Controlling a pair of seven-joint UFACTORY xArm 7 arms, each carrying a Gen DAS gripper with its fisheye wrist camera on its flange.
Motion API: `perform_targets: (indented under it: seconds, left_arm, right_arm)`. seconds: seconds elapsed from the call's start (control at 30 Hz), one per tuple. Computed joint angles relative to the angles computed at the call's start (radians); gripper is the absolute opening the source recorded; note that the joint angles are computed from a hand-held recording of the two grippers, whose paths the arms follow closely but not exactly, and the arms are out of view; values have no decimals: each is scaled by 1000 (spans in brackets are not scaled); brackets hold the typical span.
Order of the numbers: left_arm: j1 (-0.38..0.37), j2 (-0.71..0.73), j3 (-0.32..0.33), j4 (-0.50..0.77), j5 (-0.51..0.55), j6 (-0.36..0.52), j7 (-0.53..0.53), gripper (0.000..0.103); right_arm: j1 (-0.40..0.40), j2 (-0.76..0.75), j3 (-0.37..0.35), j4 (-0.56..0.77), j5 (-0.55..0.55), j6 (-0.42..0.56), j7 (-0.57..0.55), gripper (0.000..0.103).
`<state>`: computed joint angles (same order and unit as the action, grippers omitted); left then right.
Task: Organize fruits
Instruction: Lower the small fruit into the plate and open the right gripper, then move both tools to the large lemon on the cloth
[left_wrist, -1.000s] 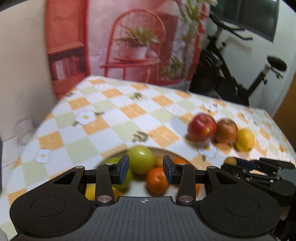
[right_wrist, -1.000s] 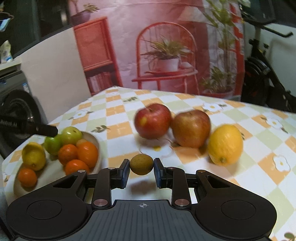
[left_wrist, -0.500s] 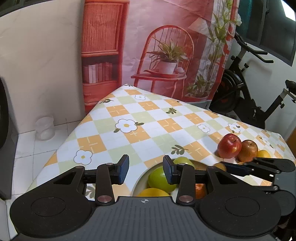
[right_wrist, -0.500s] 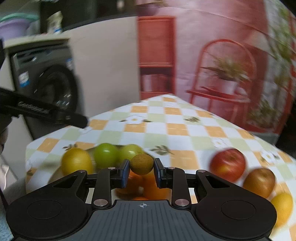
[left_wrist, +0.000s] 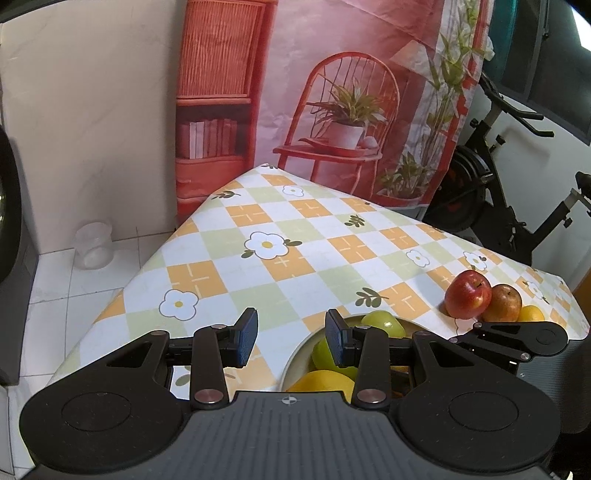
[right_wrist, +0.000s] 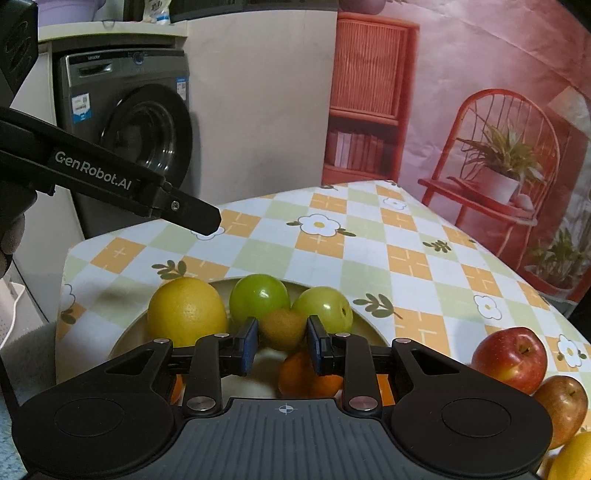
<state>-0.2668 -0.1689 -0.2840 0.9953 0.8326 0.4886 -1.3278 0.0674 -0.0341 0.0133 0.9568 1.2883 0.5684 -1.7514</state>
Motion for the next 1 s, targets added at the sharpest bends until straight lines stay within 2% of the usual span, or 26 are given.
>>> perform_targets:
  seconds: [0.2, 0.5, 0.83, 1.0]
  left_arm:
    - [-6, 6, -2, 6, 5, 1, 3, 42]
    - [-21, 19, -5, 24, 12, 8, 18, 42]
    - [-70, 83, 3, 89, 25, 10, 48, 42]
    - [-113, 142, 21, 148, 26, 6, 79, 42]
  right_arm:
    - [-4, -4, -4, -4, 15, 5, -6, 28]
    - [-46, -21, -39, -17, 137, 13, -36, 30]
    - [-142, -4, -89, -22, 291, -28, -89, 33]
    - [-206, 5, -119, -29, 325, -19, -111, 34]
